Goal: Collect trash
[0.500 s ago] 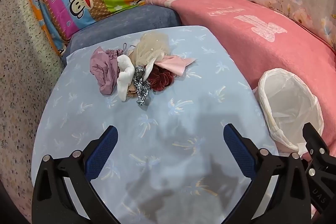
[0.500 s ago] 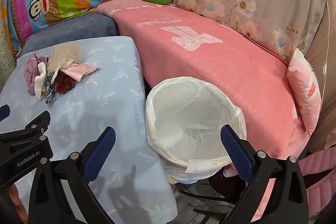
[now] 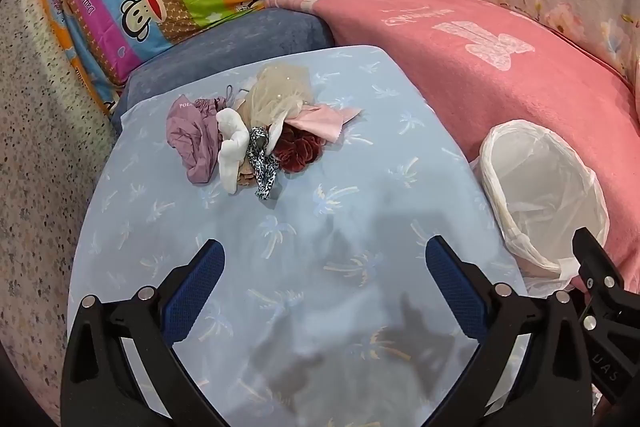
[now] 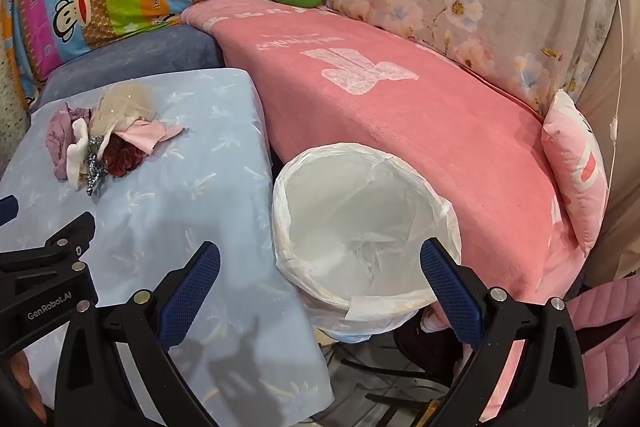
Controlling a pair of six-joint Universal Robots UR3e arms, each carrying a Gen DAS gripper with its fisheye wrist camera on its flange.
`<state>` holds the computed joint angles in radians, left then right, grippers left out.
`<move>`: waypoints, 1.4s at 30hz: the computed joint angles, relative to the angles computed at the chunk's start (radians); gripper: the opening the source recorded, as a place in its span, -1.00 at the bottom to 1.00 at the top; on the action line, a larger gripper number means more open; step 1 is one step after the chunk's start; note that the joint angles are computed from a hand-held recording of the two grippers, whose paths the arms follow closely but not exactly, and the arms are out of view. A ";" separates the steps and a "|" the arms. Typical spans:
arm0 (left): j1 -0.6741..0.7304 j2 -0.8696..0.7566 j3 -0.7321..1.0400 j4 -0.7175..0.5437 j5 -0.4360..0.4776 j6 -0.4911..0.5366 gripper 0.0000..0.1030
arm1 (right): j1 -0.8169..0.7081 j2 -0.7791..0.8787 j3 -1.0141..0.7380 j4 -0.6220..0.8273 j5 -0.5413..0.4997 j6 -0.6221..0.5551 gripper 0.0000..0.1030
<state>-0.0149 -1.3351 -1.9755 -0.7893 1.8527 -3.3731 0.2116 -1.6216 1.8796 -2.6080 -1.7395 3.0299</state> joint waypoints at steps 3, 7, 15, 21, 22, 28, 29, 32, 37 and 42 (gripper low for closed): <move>-0.001 -0.003 0.018 -0.016 0.001 0.007 0.87 | -0.008 -0.001 -0.014 0.016 0.005 -0.001 0.88; -0.002 -0.016 0.048 -0.042 -0.002 0.012 0.87 | -0.009 0.006 -0.041 0.040 0.005 -0.002 0.88; -0.006 -0.033 0.087 -0.077 -0.004 0.022 0.87 | -0.005 0.018 -0.087 0.083 -0.007 0.005 0.88; 0.003 -0.043 0.108 -0.091 -0.012 0.027 0.87 | -0.001 0.020 -0.114 0.105 -0.019 0.011 0.88; 0.006 -0.046 0.111 -0.094 -0.016 0.029 0.87 | -0.001 0.021 -0.119 0.108 -0.021 0.011 0.88; 0.010 -0.050 0.118 -0.102 -0.023 0.031 0.87 | 0.001 0.031 -0.138 0.123 -0.029 0.008 0.88; 0.011 -0.051 0.120 -0.103 -0.023 0.031 0.87 | 0.002 0.032 -0.138 0.122 -0.030 0.009 0.88; 0.012 -0.048 0.116 -0.102 -0.025 0.032 0.87 | -0.001 0.038 -0.147 0.125 -0.031 0.008 0.88; 0.014 -0.057 0.130 -0.109 -0.027 0.033 0.87 | -0.006 0.044 -0.159 0.132 -0.032 0.004 0.88; 0.011 -0.075 0.151 -0.110 -0.024 0.031 0.87 | -0.009 0.045 -0.161 0.132 -0.030 0.002 0.88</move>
